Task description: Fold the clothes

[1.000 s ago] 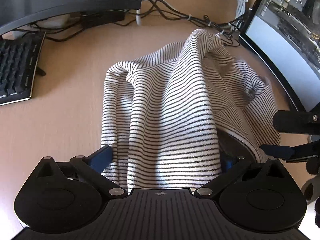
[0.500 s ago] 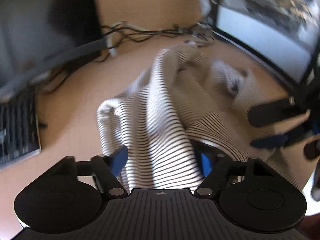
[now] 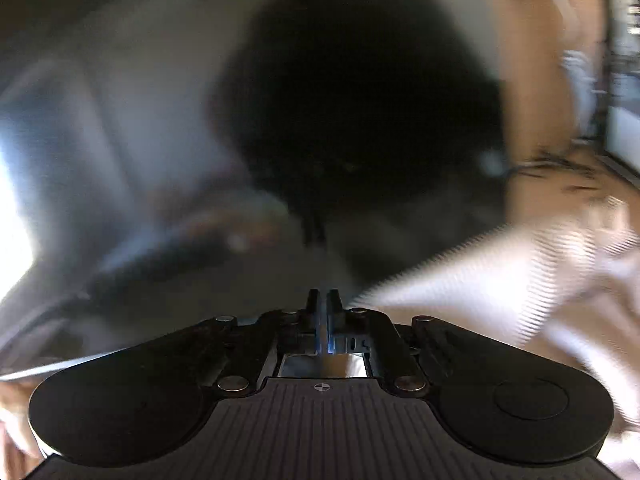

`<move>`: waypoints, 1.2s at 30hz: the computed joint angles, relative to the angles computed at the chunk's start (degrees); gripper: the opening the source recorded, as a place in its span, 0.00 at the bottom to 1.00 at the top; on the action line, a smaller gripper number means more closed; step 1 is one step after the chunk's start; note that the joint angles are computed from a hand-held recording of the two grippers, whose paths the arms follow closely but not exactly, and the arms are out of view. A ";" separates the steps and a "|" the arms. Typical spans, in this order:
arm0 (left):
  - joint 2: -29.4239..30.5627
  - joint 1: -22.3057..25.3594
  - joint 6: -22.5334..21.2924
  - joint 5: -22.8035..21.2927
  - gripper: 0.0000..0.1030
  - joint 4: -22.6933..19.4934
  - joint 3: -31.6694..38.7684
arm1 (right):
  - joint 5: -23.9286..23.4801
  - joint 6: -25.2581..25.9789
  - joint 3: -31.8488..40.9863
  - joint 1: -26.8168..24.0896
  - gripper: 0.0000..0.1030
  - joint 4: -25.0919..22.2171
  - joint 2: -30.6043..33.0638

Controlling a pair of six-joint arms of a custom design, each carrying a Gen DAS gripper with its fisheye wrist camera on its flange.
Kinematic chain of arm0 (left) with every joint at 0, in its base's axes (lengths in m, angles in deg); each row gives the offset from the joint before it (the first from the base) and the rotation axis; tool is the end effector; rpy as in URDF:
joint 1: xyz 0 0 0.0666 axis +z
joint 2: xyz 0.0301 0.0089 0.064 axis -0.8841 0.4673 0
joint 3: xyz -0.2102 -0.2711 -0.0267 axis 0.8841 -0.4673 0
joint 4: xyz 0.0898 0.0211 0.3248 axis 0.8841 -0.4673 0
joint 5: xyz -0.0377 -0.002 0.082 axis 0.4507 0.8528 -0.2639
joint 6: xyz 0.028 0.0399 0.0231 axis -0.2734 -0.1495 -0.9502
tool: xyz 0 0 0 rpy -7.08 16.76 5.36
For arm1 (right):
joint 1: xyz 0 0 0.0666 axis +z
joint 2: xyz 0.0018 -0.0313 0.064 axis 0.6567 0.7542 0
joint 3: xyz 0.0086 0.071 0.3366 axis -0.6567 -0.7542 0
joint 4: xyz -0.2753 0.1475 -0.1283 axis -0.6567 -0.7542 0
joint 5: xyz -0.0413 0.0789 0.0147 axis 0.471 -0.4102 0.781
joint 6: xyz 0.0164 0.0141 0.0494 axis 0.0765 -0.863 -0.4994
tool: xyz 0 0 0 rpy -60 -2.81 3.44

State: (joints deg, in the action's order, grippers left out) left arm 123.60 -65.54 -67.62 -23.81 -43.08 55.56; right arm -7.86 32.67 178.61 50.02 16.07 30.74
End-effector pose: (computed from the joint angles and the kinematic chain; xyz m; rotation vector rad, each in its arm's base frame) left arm 0.5972 -0.0273 0.4275 0.1842 2.2008 0.3632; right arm 0.5322 0.1090 0.3061 0.1008 2.5525 1.2465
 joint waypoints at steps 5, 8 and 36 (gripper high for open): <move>-3.19 2.33 8.36 5.87 0.11 2.46 -5.78 | 2.53 8.02 5.44 2.40 1.00 -9.86 1.47; -8.51 2.07 11.40 17.44 0.48 7.09 -15.16 | 4.75 14.08 5.67 3.28 1.00 -13.38 1.19; -13.64 -3.76 14.29 29.14 0.92 5.49 -33.44 | 30.27 26.79 41.14 5.90 0.51 -21.09 20.10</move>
State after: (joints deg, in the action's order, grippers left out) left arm 109.96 -69.31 -53.33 5.33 -37.58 22.12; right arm 22.41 59.47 219.75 55.93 -5.03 50.83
